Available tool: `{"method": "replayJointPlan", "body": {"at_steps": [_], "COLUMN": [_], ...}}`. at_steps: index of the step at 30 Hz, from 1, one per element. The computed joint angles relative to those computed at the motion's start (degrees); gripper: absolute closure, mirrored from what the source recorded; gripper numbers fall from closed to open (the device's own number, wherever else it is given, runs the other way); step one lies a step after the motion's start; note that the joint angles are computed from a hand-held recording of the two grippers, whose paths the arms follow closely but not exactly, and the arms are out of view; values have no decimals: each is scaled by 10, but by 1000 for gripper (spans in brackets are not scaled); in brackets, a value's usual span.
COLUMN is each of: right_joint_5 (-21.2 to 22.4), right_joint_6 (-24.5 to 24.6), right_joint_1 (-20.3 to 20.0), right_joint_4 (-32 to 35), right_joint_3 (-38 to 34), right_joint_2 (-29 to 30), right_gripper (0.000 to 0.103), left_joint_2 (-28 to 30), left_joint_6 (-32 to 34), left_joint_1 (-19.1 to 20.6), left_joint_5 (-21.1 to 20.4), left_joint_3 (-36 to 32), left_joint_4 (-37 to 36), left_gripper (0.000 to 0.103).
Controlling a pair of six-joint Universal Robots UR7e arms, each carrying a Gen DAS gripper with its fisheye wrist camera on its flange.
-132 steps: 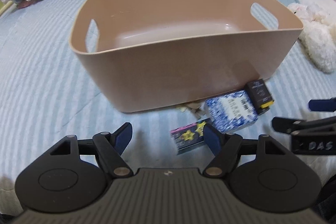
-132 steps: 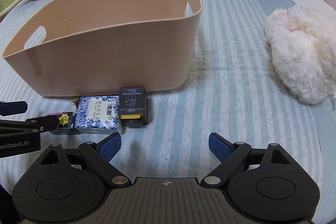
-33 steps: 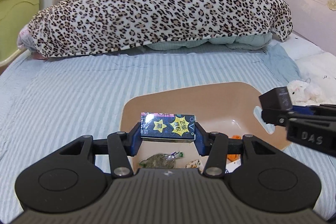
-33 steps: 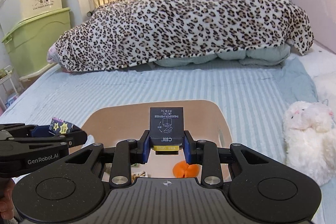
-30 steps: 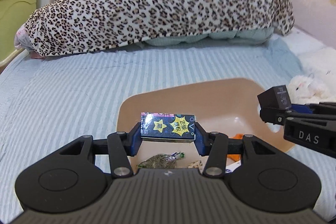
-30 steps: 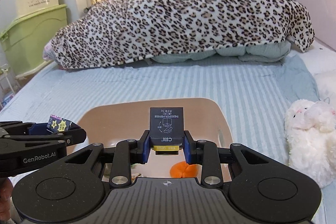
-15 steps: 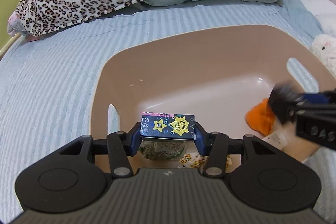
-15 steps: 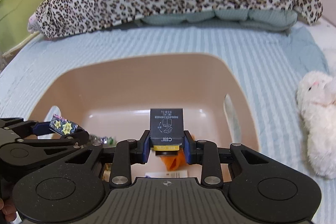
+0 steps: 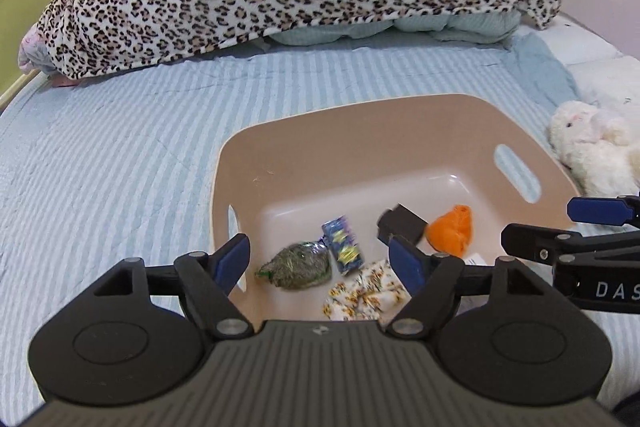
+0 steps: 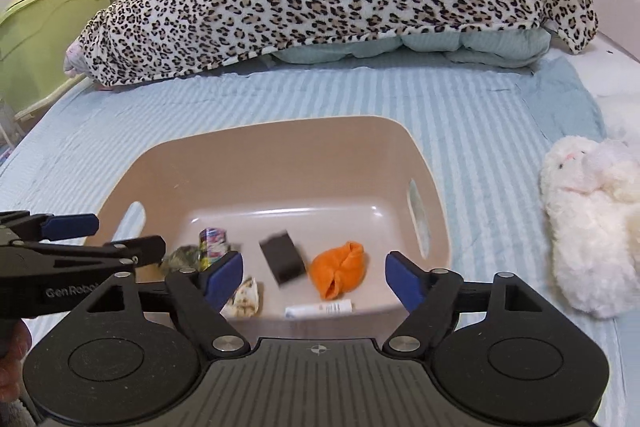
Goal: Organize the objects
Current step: 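Move both tools back to the blue-and-white box and the wooden stick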
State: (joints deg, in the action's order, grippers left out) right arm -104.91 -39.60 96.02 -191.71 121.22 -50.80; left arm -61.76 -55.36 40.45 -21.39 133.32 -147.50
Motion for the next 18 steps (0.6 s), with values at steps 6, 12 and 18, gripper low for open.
{"method": "replayJointPlan", "body": {"at_steps": [6,12,18], "right_joint_5": [1,-9,-28], "right_joint_6": [1,-1,1], "right_joint_1": [-5,-21,-38], "right_joint_4": [-2,-9,-4], "right_joint_3": [42,80,101], "right_joint_2": [-38,-54,-51], "right_gripper": [11,7,7], "left_joint_2": [-24,-25,-15], "left_joint_6": [-67,-137,-164], "left_joint_1": [-32,-45,-37], "left_joint_5": [-22,-53,-85], "left_joint_3": [16,40,54], "left_joint_4": [77,114,118], "left_gripper": [24,23,23]}}
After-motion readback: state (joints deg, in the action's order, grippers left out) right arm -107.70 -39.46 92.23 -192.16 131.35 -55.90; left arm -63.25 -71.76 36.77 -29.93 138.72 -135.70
